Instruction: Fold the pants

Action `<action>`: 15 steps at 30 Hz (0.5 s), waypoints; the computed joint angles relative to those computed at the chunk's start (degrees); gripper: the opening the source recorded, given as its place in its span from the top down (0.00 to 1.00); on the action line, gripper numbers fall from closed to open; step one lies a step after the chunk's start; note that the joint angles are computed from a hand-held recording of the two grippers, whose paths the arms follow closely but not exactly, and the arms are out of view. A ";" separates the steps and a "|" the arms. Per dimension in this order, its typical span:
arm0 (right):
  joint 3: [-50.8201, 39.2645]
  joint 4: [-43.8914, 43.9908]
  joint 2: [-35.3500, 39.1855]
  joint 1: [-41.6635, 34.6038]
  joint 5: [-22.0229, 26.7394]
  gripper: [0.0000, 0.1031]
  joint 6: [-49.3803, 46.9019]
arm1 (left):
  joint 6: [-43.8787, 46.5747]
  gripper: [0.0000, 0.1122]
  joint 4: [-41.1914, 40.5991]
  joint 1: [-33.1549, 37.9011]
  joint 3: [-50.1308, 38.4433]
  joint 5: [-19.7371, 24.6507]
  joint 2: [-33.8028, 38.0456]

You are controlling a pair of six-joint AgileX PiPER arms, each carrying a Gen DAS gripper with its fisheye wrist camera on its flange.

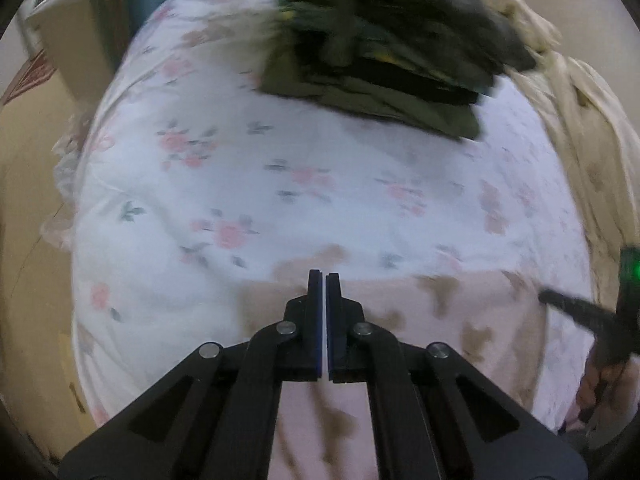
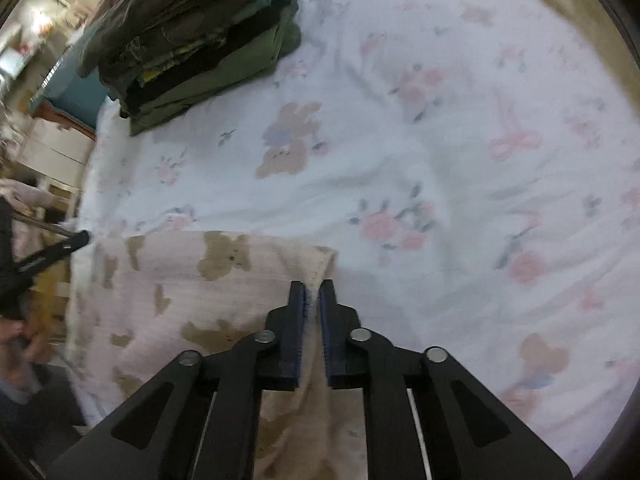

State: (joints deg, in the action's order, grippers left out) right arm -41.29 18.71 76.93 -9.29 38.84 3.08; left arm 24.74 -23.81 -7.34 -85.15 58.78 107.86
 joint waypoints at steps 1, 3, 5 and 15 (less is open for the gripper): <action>0.11 -1.12 -2.19 0.87 -0.47 0.89 1.85 | 1.77 1.00 -0.98 -0.68 1.29 0.33 -0.94; 0.00 0.34 -5.29 3.41 -0.86 0.89 1.31 | 4.34 1.00 -1.15 -2.81 4.82 0.37 -3.07; 0.05 7.84 -4.27 4.80 0.65 0.89 -6.05 | 6.71 1.00 -0.41 -5.30 7.77 2.27 -3.68; 0.89 -1.70 6.21 11.61 9.39 0.99 1.53 | 1.71 0.99 10.89 -7.05 9.23 -0.02 -0.87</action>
State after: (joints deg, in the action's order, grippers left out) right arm -40.40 17.01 83.14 2.32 48.23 4.61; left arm 26.44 -12.92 -14.39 -75.92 58.77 106.99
